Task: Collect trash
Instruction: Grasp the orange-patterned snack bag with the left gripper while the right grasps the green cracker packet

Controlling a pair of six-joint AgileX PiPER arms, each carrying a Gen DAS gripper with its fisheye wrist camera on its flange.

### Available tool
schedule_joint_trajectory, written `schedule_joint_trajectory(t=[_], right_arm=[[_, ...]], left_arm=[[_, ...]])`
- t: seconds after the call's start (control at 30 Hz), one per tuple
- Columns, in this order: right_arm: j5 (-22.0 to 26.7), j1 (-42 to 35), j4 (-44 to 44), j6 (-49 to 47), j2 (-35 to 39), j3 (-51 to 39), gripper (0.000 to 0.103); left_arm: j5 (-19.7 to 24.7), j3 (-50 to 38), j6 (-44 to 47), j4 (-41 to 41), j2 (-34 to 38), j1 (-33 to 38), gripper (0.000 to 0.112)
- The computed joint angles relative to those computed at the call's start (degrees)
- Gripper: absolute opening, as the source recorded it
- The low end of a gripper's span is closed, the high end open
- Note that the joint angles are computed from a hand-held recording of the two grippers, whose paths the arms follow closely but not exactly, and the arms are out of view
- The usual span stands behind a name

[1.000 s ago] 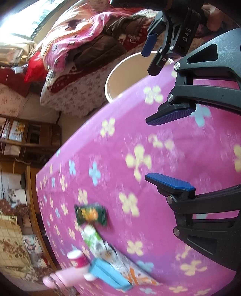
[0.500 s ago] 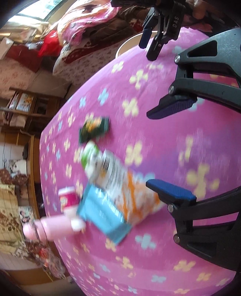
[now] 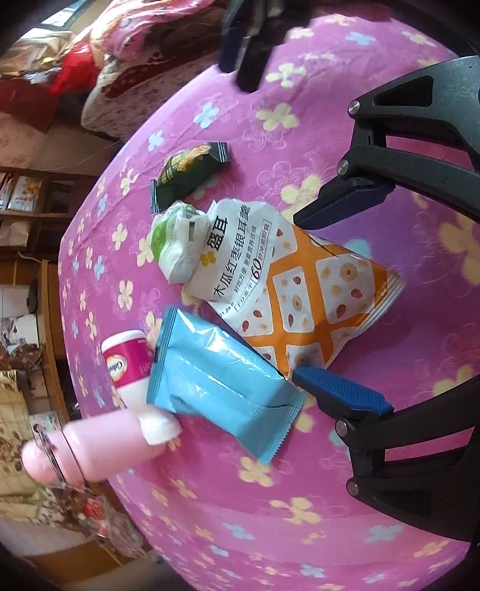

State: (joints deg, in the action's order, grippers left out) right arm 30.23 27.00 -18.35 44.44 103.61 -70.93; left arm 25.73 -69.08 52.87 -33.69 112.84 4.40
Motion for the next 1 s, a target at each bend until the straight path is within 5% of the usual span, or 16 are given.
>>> schedule_joint_trajectory(t=[0.27,0.4,0.47,0.6,1.0], right_arm=[[4.64,-4.66,10.79,-8.50,15.32,-20.15,0.079],[5.25,-5.09,10.21,-8.38,18.85,-24.42,0.040],[3.78,-5.23,12.42,-10.84,17.87,-22.59,0.029],[-0.85,-4.58,12.31,-12.12,11.40,-12.65,0.026],[-5.46,-2.33,19.27,-20.05,-10.10,16.77,0.025]], left_arm=[[1.38,-3.74,-1.74,2.22,2.12,-1.12,0.076],[2.22,-2.29,0.39,-0.23,1.46,-0.08,0.066],[2.99,-0.90,2.36,-1.81,0.36,0.71,0.053],[5.70,2.35,2.28,-2.88,-2.18,2.29,0.038],[10.67,17.24,4.11,-1.67,-15.75,5.19,0.037]])
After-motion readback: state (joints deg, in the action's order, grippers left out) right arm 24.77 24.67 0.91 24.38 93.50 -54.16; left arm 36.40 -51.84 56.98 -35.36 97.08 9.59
